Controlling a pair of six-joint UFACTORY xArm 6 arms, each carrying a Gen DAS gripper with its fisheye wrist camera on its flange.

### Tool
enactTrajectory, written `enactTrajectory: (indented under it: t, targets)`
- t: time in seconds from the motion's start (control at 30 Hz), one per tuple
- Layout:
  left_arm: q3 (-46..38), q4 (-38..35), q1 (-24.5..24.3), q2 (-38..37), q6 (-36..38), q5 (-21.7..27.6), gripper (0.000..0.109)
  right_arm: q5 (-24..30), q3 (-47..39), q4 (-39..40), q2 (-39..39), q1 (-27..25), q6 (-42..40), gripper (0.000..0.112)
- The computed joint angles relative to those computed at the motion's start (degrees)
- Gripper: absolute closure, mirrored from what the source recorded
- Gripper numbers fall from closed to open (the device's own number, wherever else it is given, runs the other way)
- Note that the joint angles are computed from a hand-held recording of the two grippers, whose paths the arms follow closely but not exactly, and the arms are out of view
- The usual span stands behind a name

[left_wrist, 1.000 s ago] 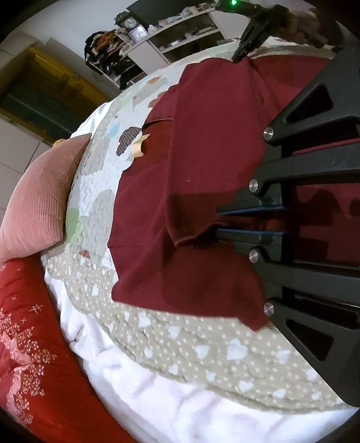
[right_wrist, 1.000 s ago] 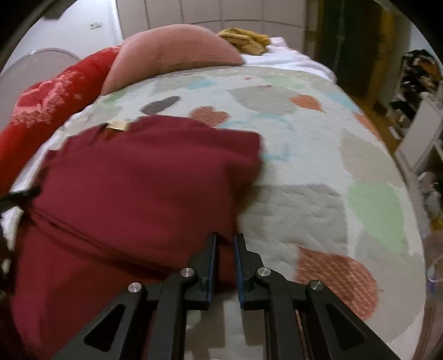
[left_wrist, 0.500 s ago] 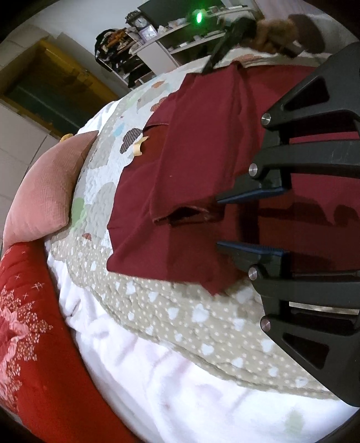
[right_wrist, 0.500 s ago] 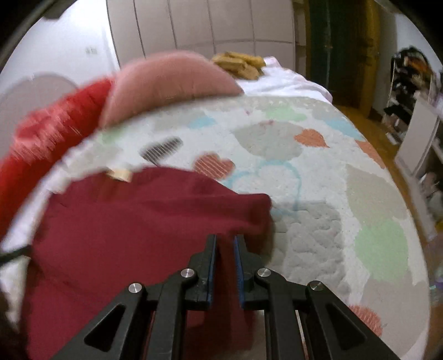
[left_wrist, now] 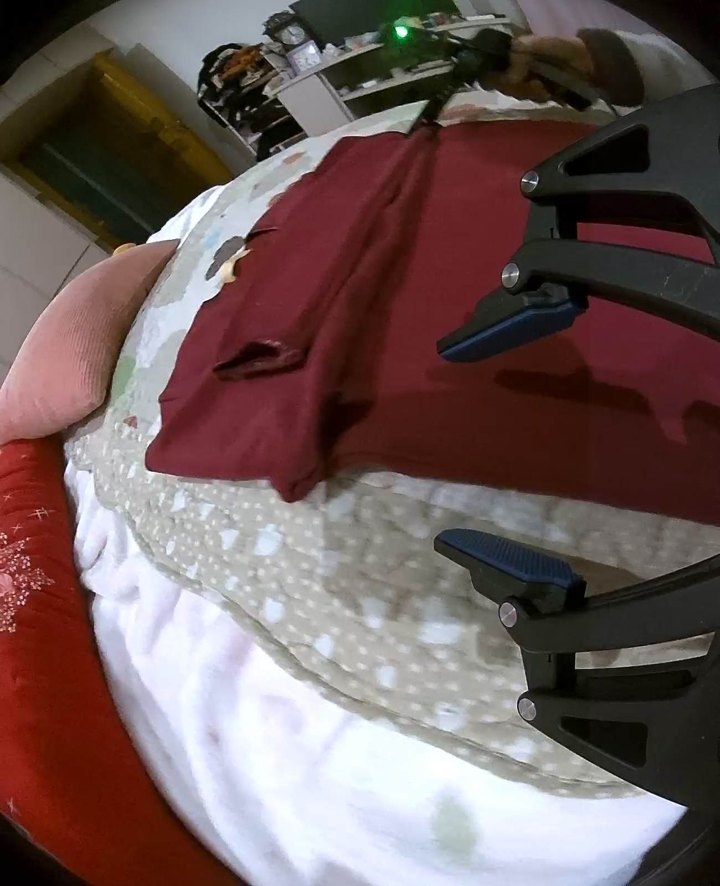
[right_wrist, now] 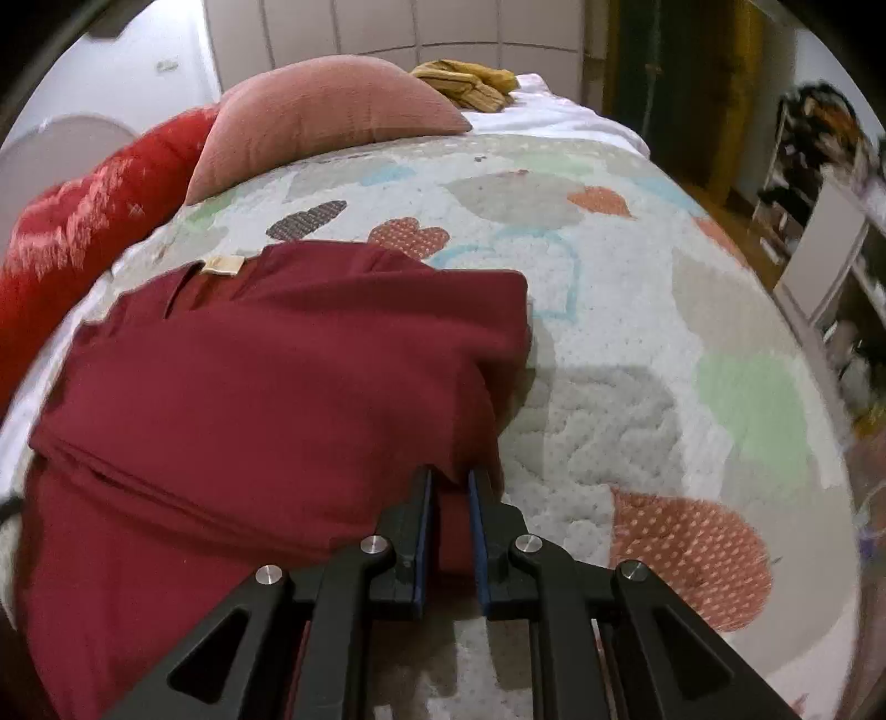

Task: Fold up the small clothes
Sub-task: 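Open the left gripper and lift it off the folded hem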

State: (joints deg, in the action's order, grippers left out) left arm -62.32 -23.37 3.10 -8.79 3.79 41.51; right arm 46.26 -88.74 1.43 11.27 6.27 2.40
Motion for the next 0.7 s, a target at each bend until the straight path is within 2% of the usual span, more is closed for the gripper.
enactTrajectory:
  t: [0.07,0.1,0.17,0.27,0.3,0.53,0.7]
  targets:
    - [1.67,1.29,-0.23,-2.00,0.40,0.12,0.046,0.87,0.98,0.47,-2.24,-0.20,1.02,0.102]
    - [2.32,2.17,-0.31,-2.75,0.33,0.18,0.046,0.31,2.57,1.49,-4.00,-0.28,0.20,0.098]
    - [4.15,4.20,-0.46,-4.69,-0.02,-0.03,0.046,0.36,6.63,6.48,-8.59,-0.64,-3.45,0.095]
    - [6.19,5.97,-0.48,-6.66,-0.45,0.04,0.046,3.66,11.62,15.27,-14.44,-1.28,-10.17,0.071]
    - [6.74,6.20,-0.41,-7.27,-0.34,0.33,0.046,4.44,14.20,16.13,-17.20,-1.13,-11.65,0.069]
    - [11.34,8.73,-1.13,-13.06,-0.09,1.99,0.046,8.35,27.38,17.01,-30.70,-0.03,-14.58,0.069]
    - [13.69,9.89,-1.04,-16.50,0.18,3.62,0.046,11.97,33.86,17.36,-36.94,0.03,-13.85,0.068]
